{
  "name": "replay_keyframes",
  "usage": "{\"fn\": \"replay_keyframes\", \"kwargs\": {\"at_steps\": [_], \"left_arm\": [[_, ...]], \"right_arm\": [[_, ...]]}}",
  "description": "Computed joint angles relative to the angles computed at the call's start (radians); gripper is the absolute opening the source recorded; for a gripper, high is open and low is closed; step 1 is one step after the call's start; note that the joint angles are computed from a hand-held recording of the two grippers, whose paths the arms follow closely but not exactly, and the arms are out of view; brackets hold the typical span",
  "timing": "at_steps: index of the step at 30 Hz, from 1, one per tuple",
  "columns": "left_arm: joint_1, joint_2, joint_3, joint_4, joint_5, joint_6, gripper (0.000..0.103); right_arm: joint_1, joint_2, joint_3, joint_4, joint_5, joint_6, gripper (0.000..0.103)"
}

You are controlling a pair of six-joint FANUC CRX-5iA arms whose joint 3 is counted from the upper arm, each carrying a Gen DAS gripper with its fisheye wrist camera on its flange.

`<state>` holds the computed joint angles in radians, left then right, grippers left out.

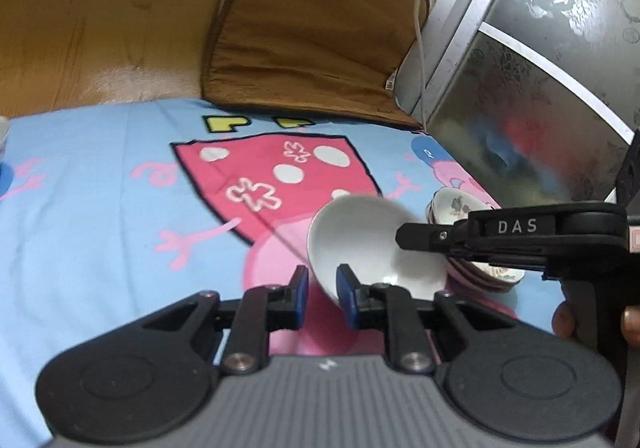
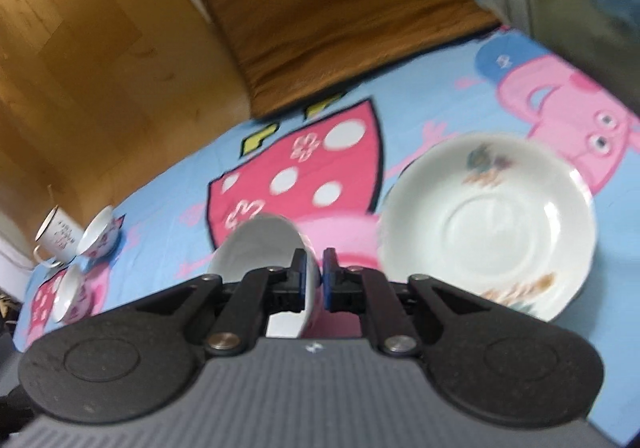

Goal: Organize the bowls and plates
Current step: 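Carry the bowl beside the plate stack and release it, then move the right tool to a second white floral-rim bowl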

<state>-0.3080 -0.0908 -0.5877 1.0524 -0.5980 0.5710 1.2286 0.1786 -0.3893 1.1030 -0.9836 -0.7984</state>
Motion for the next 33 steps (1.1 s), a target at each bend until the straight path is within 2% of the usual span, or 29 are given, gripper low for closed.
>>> {"fn": "replay_keyframes", "kwargs": {"at_steps": [1, 2, 3, 8, 10, 13, 20, 33], "left_arm": [[-0.009, -0.002, 0.002, -0.010, 0.012, 0.008, 0.021], [-0.012, -0.003, 0.004, -0.021, 0.018, 0.017, 0.022], [-0.011, -0.005, 0.005, -0.027, 0.018, 0.020, 0.023], [0.008, -0.045, -0.030, -0.005, 0.038, 0.007, 0.032], [0.022, -0.074, -0.050, -0.022, 0.064, 0.017, 0.032], [0.054, -0.116, -0.064, -0.122, 0.094, 0.078, 0.033], [0.114, -0.191, -0.111, -0.260, 0.136, 0.128, 0.040], [0.169, -0.229, -0.137, -0.398, 0.202, 0.190, 0.044]], "right_arm": [[0.005, 0.001, -0.003, 0.007, -0.020, -0.006, 0.018], [0.012, 0.006, -0.003, 0.016, -0.041, -0.009, 0.031], [0.018, 0.009, -0.005, 0.031, -0.061, -0.015, 0.036], [0.061, 0.037, 0.005, 0.093, -0.158, -0.013, 0.038], [0.064, 0.029, -0.011, 0.122, -0.142, -0.009, 0.038], [0.074, 0.033, -0.017, 0.163, -0.107, -0.001, 0.038], [0.099, 0.101, 0.017, 0.226, -0.051, -0.031, 0.038], [0.078, 0.180, 0.100, 0.192, 0.071, 0.001, 0.038]]}}
